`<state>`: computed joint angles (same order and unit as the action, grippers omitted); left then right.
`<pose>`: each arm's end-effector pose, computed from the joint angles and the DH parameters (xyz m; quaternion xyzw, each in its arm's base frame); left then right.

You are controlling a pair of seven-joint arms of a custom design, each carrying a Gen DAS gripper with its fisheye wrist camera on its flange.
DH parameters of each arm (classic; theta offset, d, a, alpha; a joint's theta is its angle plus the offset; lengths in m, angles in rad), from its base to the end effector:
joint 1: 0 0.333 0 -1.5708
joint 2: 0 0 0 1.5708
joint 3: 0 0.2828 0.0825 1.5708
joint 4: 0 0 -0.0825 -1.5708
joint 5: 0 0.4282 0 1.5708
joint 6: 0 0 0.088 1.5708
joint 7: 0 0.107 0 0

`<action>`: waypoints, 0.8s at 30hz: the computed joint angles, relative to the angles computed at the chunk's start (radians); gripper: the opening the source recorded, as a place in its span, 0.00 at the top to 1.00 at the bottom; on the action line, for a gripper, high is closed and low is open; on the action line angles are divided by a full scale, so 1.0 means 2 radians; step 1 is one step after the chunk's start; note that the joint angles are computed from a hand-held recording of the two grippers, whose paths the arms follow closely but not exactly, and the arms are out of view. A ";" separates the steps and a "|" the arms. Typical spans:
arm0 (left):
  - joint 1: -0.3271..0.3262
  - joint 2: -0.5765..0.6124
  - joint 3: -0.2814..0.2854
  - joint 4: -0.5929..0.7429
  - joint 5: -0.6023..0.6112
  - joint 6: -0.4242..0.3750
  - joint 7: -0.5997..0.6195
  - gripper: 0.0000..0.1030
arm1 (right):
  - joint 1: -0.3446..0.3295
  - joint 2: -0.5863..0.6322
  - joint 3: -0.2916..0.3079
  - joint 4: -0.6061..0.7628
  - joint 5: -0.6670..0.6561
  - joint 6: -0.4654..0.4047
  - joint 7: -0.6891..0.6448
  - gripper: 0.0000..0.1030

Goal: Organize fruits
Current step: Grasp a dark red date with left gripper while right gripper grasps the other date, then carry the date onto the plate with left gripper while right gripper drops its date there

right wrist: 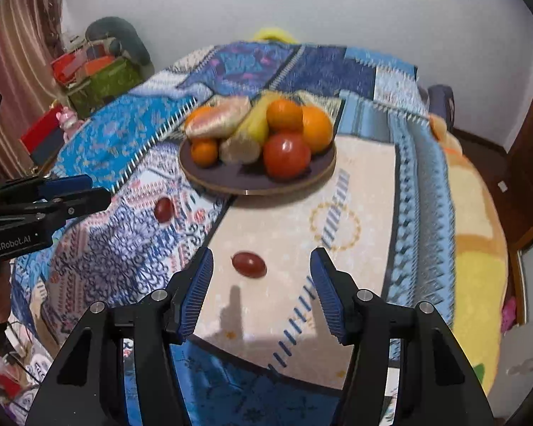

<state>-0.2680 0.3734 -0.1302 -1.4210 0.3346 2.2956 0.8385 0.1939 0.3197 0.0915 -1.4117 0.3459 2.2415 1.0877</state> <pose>0.6943 -0.2684 0.5029 -0.7429 0.6091 -0.2134 0.1776 0.7024 0.2066 0.5409 -0.8457 0.4403 -0.0841 0.2894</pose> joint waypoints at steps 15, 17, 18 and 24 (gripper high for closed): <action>0.004 0.075 0.000 0.067 -0.047 -0.012 0.038 0.55 | -0.002 0.046 0.005 0.039 0.004 -0.048 0.004 0.62; 0.002 0.085 0.003 0.080 -0.047 -0.014 0.039 0.58 | -0.001 0.049 0.006 0.042 0.003 -0.047 0.000 0.67; 0.002 0.088 0.003 0.084 -0.048 -0.014 0.040 0.63 | -0.003 0.049 0.007 0.043 0.005 -0.048 -0.002 0.71; -0.002 0.102 0.007 0.104 -0.049 -0.017 0.042 0.79 | -0.005 0.049 0.010 0.044 0.015 -0.049 -0.011 0.77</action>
<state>-0.2725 0.5780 -0.1152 -1.2134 0.2373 2.2615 0.9228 0.1839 0.4178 0.1107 -1.3244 0.3760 2.1445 1.0667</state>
